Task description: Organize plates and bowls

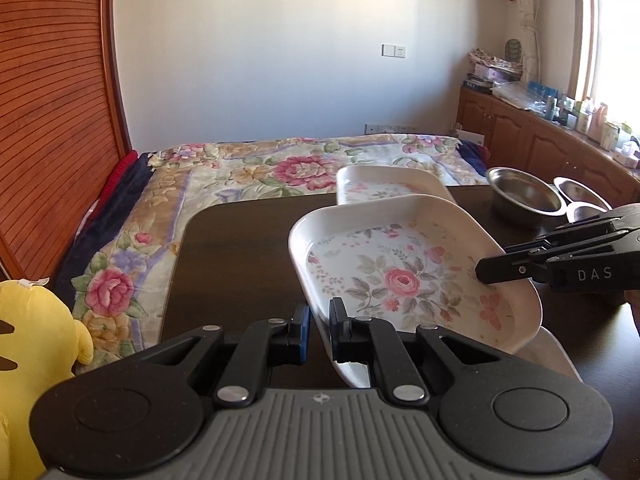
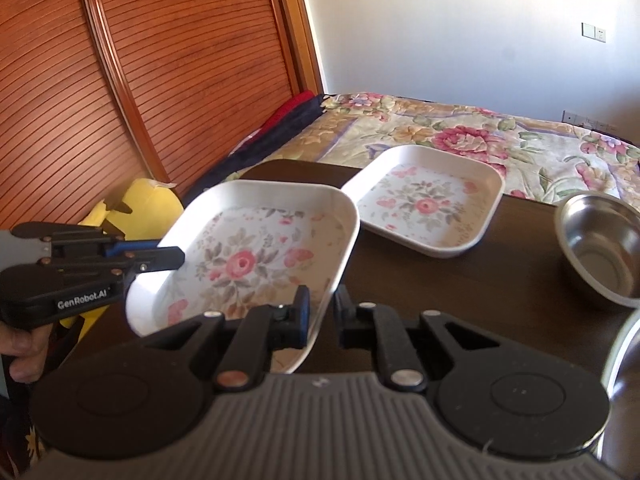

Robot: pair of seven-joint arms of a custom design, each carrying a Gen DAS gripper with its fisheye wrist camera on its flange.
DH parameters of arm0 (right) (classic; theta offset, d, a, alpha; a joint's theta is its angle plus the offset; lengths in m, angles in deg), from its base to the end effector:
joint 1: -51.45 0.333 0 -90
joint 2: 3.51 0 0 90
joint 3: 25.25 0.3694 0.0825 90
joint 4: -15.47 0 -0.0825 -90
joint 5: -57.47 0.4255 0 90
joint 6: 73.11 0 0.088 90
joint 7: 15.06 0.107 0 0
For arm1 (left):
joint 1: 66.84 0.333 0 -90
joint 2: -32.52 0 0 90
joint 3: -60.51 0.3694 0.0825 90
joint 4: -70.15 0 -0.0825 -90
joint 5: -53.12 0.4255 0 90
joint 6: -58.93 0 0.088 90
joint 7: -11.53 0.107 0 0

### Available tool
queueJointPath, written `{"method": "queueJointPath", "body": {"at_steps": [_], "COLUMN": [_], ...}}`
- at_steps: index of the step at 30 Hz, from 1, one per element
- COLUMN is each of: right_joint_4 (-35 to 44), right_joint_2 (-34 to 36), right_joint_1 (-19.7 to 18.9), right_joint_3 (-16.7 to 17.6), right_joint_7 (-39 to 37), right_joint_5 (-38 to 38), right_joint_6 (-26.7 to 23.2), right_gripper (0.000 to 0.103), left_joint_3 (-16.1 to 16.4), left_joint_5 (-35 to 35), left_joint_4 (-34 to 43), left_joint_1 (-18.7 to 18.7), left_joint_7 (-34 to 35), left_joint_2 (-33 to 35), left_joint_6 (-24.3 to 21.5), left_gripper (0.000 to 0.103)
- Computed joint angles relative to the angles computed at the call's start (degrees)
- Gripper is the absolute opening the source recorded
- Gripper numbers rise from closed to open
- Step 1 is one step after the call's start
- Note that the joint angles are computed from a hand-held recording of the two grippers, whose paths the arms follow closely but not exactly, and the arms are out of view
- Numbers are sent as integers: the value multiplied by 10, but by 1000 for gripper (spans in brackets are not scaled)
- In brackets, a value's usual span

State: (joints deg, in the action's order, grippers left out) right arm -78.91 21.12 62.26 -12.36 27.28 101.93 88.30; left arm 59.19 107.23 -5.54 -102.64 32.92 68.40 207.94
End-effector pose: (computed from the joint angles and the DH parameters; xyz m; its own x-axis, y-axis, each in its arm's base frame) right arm 0.7294 0.2514 0.4718 0.5717 -0.8010 -0.1774 -0.5988 -0.2597 -0.7576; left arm 0.6641 -0.5165 0.4653 -0.1090 -0.9940 -0.0042 -0.5974 0.0688 -0.7990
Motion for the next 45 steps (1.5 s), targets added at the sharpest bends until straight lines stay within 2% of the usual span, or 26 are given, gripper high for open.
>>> {"method": "queueJointPath", "body": {"at_steps": [17,26,35,41,45], "right_joint_4": [-88,-127,-168,-183,-186], "right_joint_2": [-62,-92,-123,-136,-138], "right_joint_1": [-20,-16,-5,7,20], "right_joint_3": [6,-5,-21,-28,-40], "right_joint_7": [-84,-143,-204,-313,-335], "right_joint_5": [97,168,259,373,397], "right_joint_6": [23,22,16,32,32], "right_gripper": [15,15,15,15,15], "left_joint_3": [-8,-18,-24,-27,-31], "left_joint_5": [18,38,63,77,77], "left_joint_4": [-25,-53,-76,-81,-87], "left_joint_1": [-28,-37,-43,-42,-40], "left_joint_7": [-33,-61,-99,-117,-114], "left_joint_2": [-16,-32,-45,-46,-49], "left_joint_6": [-7,-12,-7,-5,-7], "left_gripper": [12,12,12,12,12]}}
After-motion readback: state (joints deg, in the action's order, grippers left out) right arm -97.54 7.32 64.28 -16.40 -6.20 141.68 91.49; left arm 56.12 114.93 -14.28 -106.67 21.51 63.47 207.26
